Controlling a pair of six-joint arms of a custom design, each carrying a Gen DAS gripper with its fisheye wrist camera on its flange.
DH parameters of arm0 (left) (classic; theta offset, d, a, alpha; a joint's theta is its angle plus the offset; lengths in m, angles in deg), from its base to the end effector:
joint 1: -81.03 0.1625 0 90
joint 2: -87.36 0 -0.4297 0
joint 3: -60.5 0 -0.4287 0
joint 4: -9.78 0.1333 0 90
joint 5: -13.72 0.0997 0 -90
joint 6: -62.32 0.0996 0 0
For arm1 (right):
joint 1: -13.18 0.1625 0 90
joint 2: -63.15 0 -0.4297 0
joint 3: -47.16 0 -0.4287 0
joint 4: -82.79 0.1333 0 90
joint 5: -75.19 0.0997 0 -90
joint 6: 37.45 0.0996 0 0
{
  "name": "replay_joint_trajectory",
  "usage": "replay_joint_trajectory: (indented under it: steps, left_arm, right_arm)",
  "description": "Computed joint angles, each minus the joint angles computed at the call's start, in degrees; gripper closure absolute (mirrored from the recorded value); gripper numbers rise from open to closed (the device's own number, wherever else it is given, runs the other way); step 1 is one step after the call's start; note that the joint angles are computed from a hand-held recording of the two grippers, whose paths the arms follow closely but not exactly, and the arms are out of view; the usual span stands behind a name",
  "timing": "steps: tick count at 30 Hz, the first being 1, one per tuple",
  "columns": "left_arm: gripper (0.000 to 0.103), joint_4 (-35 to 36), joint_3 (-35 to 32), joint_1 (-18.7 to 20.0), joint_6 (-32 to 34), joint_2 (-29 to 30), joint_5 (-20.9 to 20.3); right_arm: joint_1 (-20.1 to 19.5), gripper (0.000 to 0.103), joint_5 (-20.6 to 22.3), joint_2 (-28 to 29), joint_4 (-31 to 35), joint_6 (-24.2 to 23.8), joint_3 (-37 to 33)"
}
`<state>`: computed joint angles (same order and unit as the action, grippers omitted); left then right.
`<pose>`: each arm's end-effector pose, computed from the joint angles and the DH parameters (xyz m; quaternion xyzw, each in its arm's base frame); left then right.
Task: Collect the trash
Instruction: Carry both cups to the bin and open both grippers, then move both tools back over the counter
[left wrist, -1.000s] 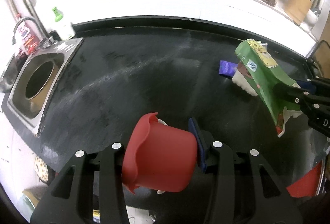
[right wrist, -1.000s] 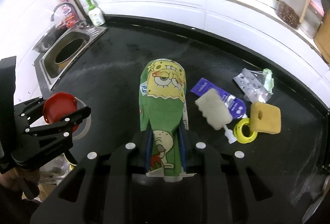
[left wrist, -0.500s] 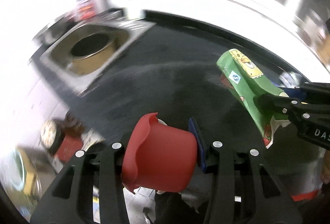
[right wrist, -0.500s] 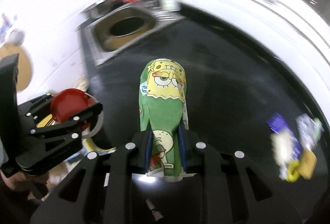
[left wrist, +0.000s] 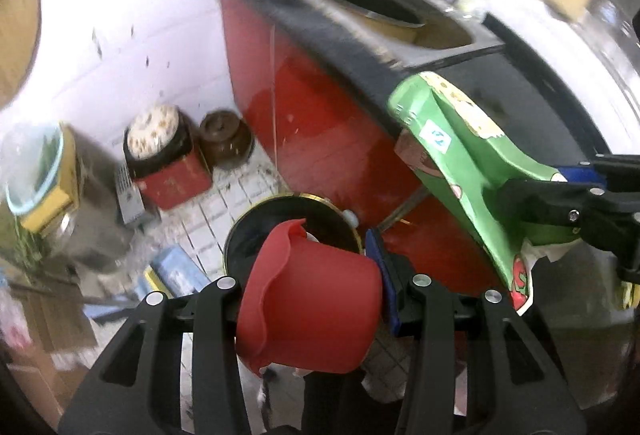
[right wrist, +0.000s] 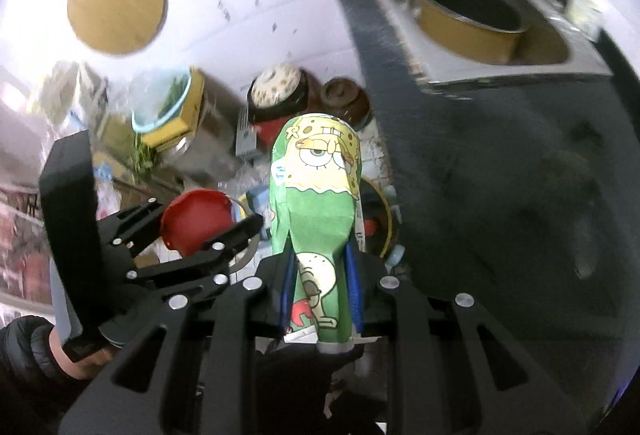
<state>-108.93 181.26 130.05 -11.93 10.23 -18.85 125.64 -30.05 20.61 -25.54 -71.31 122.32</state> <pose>-0.1564 -0.5113 0.2081 -0.1892 0.8511 -0.3413 0.3513 0.3857 -0.6527 0.1042 0.4787 -0.8593 -0.1357 0.1187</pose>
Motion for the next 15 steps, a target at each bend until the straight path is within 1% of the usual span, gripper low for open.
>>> replay_joint_trajectory:
  steps: [4,8,11,12,13,14,15]
  left_arm:
    - [0.060,-10.1,3.0,3.5,6.0,0.3,-0.7]
    - [0.060,-14.6,3.6,5.7,9.6,1.5,-1.4]
    - [0.059,-17.8,4.2,6.9,12.2,1.8,-1.7]
    - [0.056,-18.9,4.5,7.2,12.9,1.9,-1.9]
    - [0.044,-19.6,4.6,7.6,13.2,1.8,-2.3]
    - [0.034,-19.6,4.8,7.7,13.0,1.7,-2.1]
    - [0.030,-18.9,4.9,7.6,12.2,1.7,-1.3]
  right_arm:
    - [0.7,0.080,-2.3,4.6,0.3,-0.3,-1.8]
    - [0.9,0.080,-4.3,7.6,0.2,-0.5,-2.9]
    - [1.1,0.080,-4.8,9.5,0.5,-0.7,-4.2]
    - [1.1,0.077,-4.6,10.0,0.9,-0.7,-4.7]
    - [1.1,0.073,-4.7,10.5,1.6,-0.7,-5.3]
    - [1.3,0.057,-4.8,10.9,1.1,-0.8,-5.3]
    - [1.4,0.039,-4.6,11.0,0.5,-1.0,-5.3]
